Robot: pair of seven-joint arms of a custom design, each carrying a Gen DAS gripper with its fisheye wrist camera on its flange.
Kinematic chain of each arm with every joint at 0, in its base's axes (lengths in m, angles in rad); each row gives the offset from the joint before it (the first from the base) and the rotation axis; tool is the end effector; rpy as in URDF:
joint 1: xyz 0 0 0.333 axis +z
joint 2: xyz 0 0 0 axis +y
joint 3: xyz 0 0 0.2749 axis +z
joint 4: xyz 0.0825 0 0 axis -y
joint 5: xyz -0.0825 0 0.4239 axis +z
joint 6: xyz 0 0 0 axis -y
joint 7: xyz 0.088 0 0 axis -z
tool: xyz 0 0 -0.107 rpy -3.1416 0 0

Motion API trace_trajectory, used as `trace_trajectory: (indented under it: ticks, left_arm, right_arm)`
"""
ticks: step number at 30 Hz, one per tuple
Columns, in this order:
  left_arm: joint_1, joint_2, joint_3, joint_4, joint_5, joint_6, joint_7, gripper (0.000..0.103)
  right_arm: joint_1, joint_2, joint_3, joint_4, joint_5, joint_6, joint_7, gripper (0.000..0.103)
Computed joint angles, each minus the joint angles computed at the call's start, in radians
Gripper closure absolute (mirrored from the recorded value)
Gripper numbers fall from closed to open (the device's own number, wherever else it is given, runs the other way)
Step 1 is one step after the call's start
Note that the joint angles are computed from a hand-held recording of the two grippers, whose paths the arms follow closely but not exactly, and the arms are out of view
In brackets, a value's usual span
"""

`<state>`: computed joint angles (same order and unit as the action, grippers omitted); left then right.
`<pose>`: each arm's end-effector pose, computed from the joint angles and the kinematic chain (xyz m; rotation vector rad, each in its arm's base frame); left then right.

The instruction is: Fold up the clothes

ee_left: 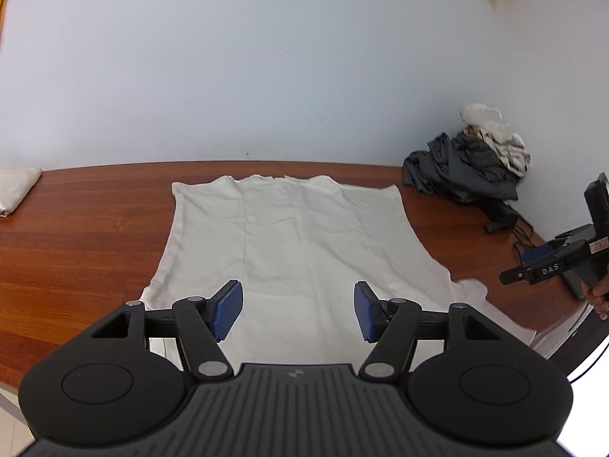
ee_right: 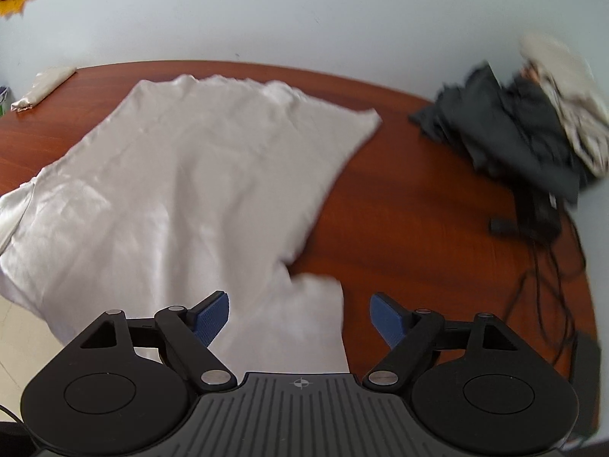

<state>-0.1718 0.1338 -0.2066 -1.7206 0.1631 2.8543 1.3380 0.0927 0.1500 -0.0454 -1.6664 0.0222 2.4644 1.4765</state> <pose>0.6364 -0.2541 0.5726 -1.4447 1.8792 -1.0935 0.6878 0.0343 0.5373 -1.9674 1.7238 -0.6239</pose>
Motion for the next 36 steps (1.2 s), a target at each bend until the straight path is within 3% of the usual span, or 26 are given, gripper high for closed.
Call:
trace_trajectory:
  ticks: [4, 8, 15, 21, 23, 24, 25, 36]
  left_arm:
    - [-0.050, -0.024, 0.028, -0.027, 0.186, -0.008, -0.185, 0.033]
    - [-0.085, -0.033, 0.032, -0.021, 0.351, -0.070, -0.407, 0.033]
    - [-0.128, -0.029, 0.007, 0.017, 0.505, -0.226, -0.631, 0.033]
    - [-0.160, -0.020, -0.007, 0.045, 0.594, -0.327, -0.744, 0.033]
    - [-0.170, -0.022, -0.011, 0.045, 0.621, -0.353, -0.783, 0.033]
    - [-0.174, -0.025, -0.013, 0.044, 0.629, -0.362, -0.799, 0.033]
    - [-0.178, -0.027, -0.015, 0.042, 0.640, -0.372, -0.817, 0.033]
    - [-0.165, -0.070, -0.024, -0.006, 0.659, -0.388, -0.873, 0.033]
  right_arm:
    - [-0.025, -0.088, -0.008, -0.145, 0.056, 0.035, -0.025, 0.020]
    - [-0.049, -0.152, -0.013, -0.251, 0.105, 0.045, -0.092, 0.022]
    - [-0.072, -0.154, -0.019, -0.306, 0.165, 0.042, -0.199, 0.040]
    - [-0.083, -0.119, -0.020, -0.275, 0.227, -0.013, -0.284, 0.059]
    - [-0.086, -0.113, -0.020, -0.266, 0.250, -0.017, -0.307, 0.077]
    - [-0.090, -0.106, -0.022, -0.252, 0.268, -0.036, -0.313, 0.093]
    - [-0.094, -0.099, -0.024, -0.236, 0.290, -0.058, -0.314, 0.096]
    - [-0.103, -0.151, -0.024, -0.202, 0.398, -0.105, -0.195, 0.098]
